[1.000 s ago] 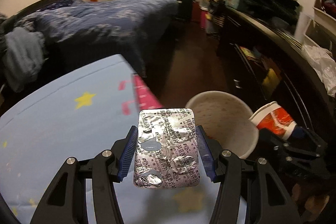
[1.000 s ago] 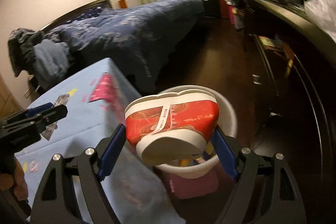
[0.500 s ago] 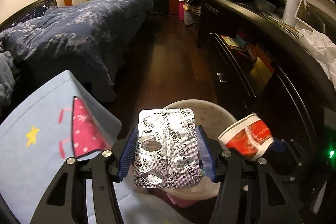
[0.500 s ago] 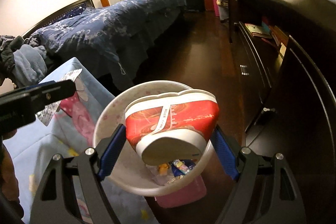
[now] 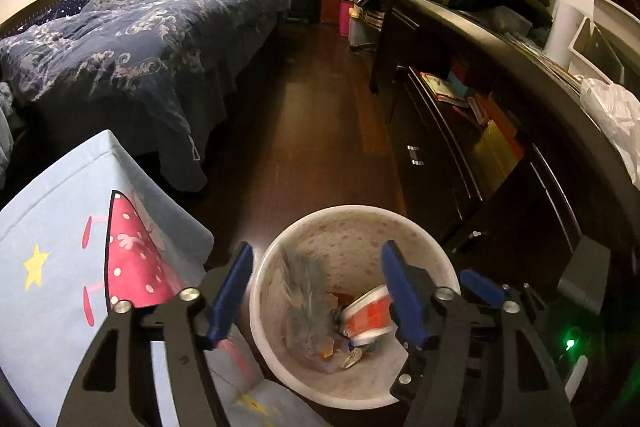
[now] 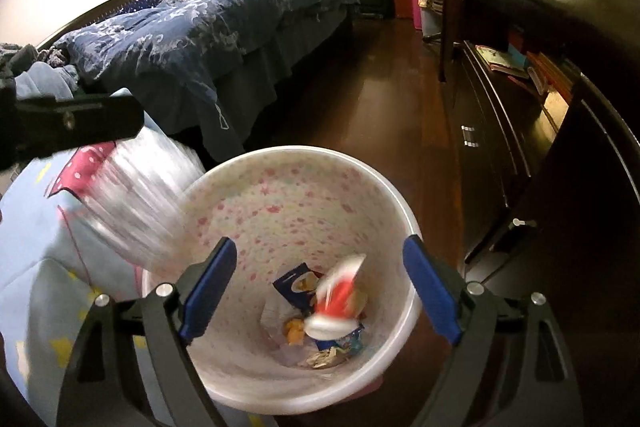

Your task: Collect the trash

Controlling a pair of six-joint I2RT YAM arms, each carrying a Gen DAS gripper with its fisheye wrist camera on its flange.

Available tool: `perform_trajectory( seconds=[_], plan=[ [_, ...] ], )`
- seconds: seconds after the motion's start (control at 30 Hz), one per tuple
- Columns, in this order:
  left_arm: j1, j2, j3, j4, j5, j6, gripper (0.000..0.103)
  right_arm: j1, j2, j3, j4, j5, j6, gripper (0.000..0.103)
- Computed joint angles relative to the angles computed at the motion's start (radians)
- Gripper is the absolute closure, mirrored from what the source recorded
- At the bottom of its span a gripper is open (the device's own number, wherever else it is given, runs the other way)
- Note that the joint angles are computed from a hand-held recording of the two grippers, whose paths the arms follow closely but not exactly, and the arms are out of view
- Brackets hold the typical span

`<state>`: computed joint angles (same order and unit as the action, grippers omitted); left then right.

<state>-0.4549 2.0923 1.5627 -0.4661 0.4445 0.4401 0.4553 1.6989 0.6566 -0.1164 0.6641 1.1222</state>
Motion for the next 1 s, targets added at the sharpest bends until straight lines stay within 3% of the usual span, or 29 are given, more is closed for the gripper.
perform_trajectory(
  seconds=[0.23, 0.47, 0.7, 1.0],
  plan=[
    [0.024, -0.008, 0.012, -0.022, 0.035, -0.013, 0.025, 0.041, -0.057, -0.028, -0.050, 0.027, 0.081, 0.015],
    [0.128, -0.162, -0.131, 0.056, 0.082, -0.008, 0.011, 0.152, -0.189, -0.008, -0.233, 0.102, 0.240, 0.010],
    [0.306, -0.313, -0.256, 0.132, 0.081, 0.010, 0.004, 0.307, -0.151, 0.220, -0.477, 0.195, 0.337, 0.006],
    [0.593, -0.361, -0.280, 0.156, 0.100, 0.029, 0.004, 0.444, 0.096, 0.639, -0.466, 0.217, 0.124, 0.004]
  ],
)
